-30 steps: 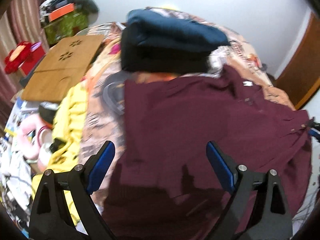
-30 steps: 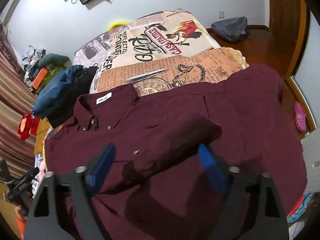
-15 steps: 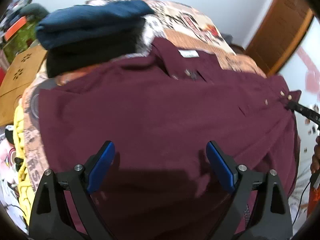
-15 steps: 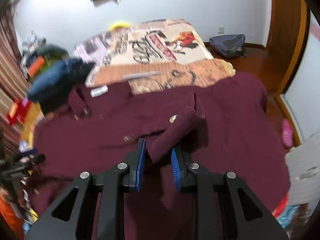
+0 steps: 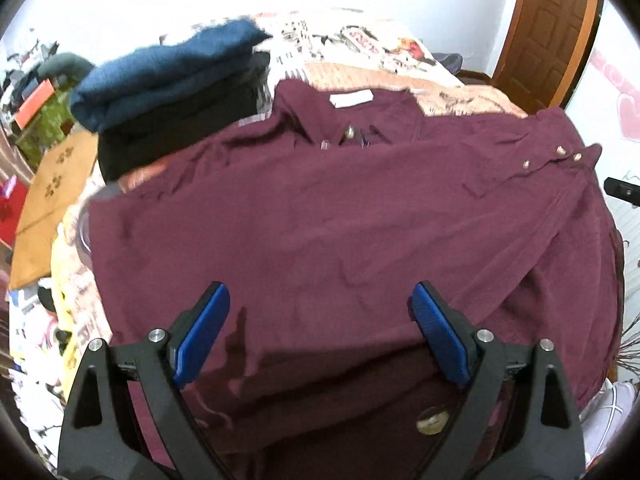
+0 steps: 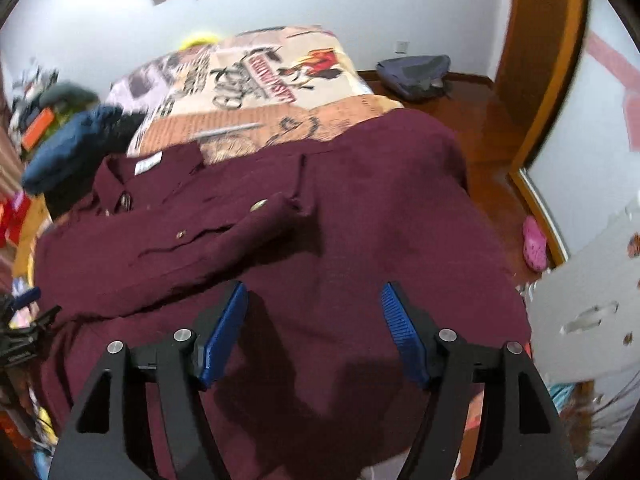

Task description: Fold large clothes

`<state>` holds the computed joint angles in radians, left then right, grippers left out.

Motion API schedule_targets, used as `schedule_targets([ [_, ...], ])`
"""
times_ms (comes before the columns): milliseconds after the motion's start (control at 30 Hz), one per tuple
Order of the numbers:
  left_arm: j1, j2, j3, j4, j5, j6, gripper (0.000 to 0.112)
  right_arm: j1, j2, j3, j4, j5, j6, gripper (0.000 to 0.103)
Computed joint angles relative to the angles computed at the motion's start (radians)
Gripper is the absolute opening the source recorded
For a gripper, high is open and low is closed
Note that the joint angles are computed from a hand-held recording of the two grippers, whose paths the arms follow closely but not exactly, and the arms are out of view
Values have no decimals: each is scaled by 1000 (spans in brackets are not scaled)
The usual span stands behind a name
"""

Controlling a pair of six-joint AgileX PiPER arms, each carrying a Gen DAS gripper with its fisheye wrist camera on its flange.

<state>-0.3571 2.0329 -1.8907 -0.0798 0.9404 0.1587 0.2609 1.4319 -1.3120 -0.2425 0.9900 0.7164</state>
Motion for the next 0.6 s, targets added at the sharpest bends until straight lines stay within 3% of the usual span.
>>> schedule_targets([
  [200,-10,37,-171,-38,33,-40,93,-93,-115,56,8,-26,28,66],
  [400,-32,147,-443,-74,133,-116,93,-242,-212,150,74,-42,-3,68],
  [600,-75,286,-715,-58,259,-173,93,-464,-300,324,305,-117,-159,68],
])
